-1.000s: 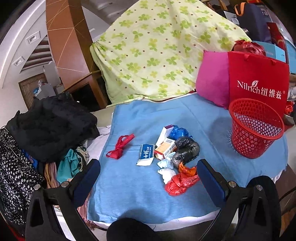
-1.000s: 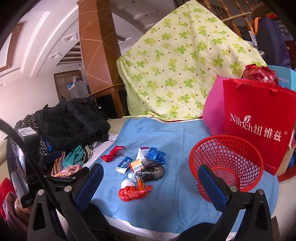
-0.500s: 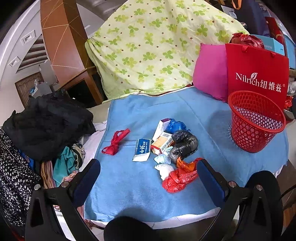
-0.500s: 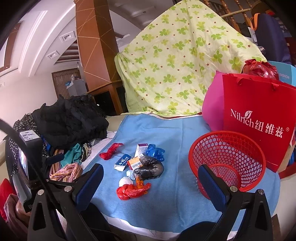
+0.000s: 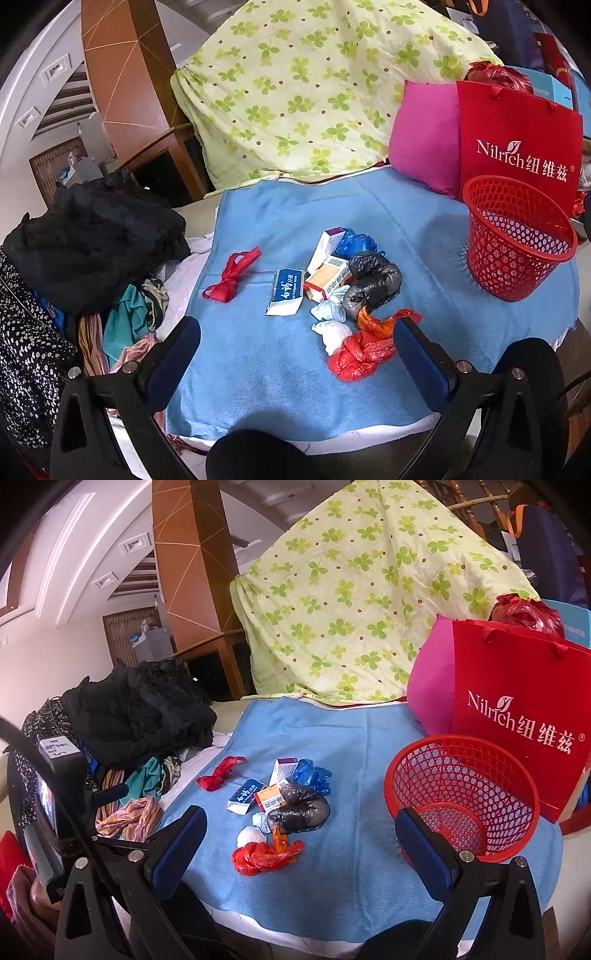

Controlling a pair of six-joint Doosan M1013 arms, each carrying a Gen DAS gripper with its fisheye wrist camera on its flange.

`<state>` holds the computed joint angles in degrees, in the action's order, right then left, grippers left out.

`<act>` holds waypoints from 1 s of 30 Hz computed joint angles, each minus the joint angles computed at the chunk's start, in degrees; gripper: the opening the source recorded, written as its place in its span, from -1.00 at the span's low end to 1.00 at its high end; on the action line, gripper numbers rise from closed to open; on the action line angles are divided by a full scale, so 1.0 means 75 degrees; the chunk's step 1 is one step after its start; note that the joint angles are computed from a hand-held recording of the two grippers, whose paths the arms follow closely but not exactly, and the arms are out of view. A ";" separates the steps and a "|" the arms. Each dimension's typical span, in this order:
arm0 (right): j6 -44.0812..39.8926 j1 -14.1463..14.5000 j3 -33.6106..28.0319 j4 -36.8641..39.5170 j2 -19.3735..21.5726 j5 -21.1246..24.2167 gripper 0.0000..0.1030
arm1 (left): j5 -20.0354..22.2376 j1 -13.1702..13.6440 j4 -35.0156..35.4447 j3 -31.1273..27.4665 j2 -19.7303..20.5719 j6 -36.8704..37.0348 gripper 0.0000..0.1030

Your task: Collect trash

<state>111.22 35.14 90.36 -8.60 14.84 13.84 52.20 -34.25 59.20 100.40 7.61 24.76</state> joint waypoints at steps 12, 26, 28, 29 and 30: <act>-0.0031 0.0009 -0.0023 0.0018 0.0059 -0.0024 1.00 | -0.0098 0.0051 -0.0047 0.0050 0.0018 -0.0006 1.00; -0.3681 -0.0056 -0.1373 0.3935 0.1216 0.0923 1.00 | -0.0569 0.0974 -0.1708 0.0326 0.0384 0.0550 1.00; -0.4008 -0.0127 -0.1774 0.4642 0.1600 0.1374 0.99 | -0.0620 0.1060 -0.1933 0.0305 0.0431 0.0700 1.00; -0.4008 -0.0165 -0.1958 0.4822 0.1777 0.1580 0.97 | -0.0708 0.1125 -0.2109 0.0308 0.0462 0.0812 1.00; -0.3810 -0.0213 -0.2261 0.4849 0.2055 0.1886 0.90 | -0.0798 0.1175 -0.2291 0.0298 0.0479 0.0944 1.00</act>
